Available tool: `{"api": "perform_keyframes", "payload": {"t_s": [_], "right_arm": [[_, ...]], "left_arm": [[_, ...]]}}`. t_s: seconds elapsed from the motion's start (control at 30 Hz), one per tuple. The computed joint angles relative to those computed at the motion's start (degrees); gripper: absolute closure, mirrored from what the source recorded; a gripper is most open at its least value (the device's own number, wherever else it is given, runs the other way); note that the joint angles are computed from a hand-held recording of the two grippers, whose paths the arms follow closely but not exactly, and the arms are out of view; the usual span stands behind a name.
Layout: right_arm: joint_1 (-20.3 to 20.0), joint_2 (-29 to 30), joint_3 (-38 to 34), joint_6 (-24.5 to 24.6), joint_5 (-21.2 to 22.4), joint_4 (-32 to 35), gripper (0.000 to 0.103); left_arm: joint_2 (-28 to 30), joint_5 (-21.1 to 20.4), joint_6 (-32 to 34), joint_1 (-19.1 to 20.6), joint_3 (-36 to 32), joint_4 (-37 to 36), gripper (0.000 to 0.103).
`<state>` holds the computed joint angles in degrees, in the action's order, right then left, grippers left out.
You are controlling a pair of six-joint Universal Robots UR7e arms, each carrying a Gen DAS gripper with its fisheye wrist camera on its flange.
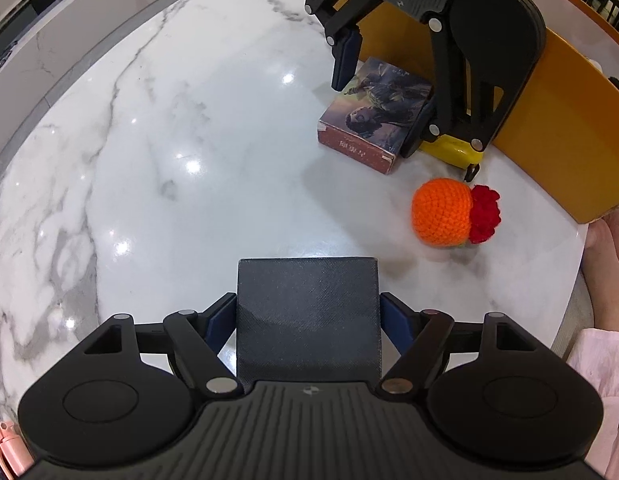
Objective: Organize objects
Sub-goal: 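Lift and carry the black box and card box over the orange box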
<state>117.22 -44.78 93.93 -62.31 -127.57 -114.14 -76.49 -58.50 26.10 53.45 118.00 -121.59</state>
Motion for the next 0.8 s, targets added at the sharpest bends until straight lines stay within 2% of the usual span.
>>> {"api": "perform_keyframes", "payload": {"t_s": [0.17, 0.4, 0.6, 0.8], "right_arm": [[-0.55, -1.55, 1.6, -1.67, 2.68, -4.09, 0.036], [-0.1, -4.94, 2.39, -2.39, 6.7, -6.21, 0.038], [0.88, -8.79, 2.35, -2.24, 11.0, -5.69, 0.038], [2.44, -12.67, 1.38, -3.47, 13.05, -5.07, 0.038]], "left_arm": [[-0.98, 0.6, -1.02, -0.65, 1.7, -2.56, 0.016], [-3.36, 0.45, -2.09, -2.23, 3.21, -6.47, 0.017], [-6.33, 1.14, -3.47, -5.87, 3.57, -7.47, 0.017], [-8.61, 0.89, -3.38, -10.79, 3.43, -8.01, 0.017]]}}
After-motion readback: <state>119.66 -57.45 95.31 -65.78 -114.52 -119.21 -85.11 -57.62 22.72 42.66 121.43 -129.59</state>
